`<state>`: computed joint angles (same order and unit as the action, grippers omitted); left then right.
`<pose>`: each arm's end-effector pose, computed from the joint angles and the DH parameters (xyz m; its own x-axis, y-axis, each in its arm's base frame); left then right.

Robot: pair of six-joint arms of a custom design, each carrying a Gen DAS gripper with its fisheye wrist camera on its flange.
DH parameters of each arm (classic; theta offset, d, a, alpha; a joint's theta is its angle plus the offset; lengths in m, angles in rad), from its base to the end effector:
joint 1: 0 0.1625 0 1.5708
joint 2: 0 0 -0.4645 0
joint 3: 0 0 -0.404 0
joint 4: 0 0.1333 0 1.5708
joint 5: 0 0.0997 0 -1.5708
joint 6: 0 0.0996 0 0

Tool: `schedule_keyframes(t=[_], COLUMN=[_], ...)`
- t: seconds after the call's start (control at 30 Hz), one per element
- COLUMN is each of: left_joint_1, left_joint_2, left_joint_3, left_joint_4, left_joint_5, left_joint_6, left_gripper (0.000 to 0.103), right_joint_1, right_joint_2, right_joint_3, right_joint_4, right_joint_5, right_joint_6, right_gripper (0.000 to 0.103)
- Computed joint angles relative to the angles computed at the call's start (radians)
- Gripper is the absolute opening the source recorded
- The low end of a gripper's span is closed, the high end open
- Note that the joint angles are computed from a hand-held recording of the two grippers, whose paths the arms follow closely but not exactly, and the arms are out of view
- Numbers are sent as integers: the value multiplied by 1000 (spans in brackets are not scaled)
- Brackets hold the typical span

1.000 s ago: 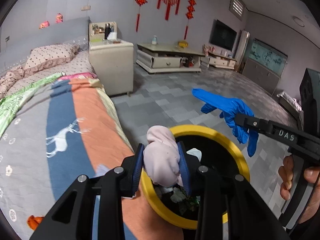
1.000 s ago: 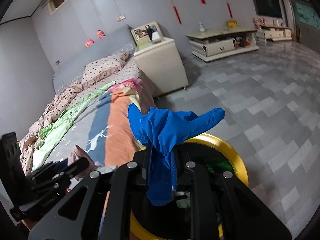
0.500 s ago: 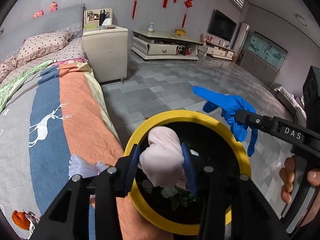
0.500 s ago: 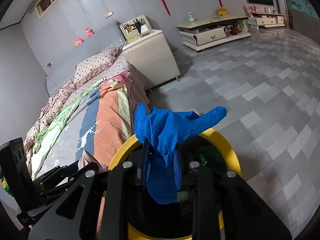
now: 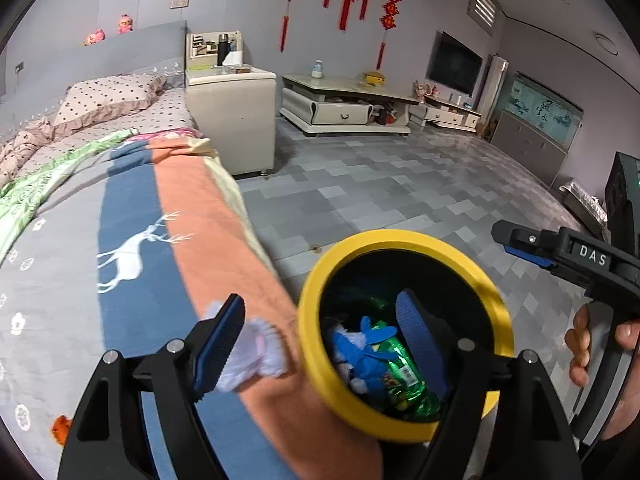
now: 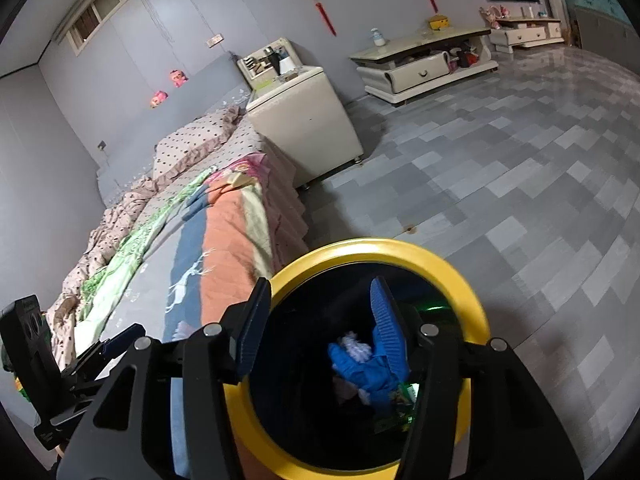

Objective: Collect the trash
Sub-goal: 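Open right tool over bin while left tool opens to drop pink cloth, then move both tools back over the bed toward orange peel and wrapper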

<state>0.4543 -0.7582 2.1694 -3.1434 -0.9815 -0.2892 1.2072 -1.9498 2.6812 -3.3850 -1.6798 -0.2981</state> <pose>-0.3783 -0.3947 0.0173 -0.6795 0.5549 -0.4799 0.7231 0.6170 -0.3105 0.0209 -0.2894 0.3658 -0.9044 0.2951 0.3082 -0.1034 0.5491 -0.8293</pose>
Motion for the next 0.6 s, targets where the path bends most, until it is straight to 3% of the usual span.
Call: schedule_keyframes(t=[0.1, 0.27, 0.6], left_joint_1=[-7, -7, 45], left_joint_2=[-41, -126, -300], left_joint_3=[39, 109, 215], left_joint_4=[3, 35, 178], left_joint_5=[48, 125, 243], left_joint_6=[8, 11, -21], left_gripper=[75, 75, 75], right_joint_1=[49, 206, 456], right_joint_2=[26, 120, 346], right_joint_3=[3, 1, -39], right_joint_4=[-3, -45, -110], right_joint_5=[-15, -95, -229], right_joint_6=[8, 29, 102], right_gripper=[51, 54, 55])
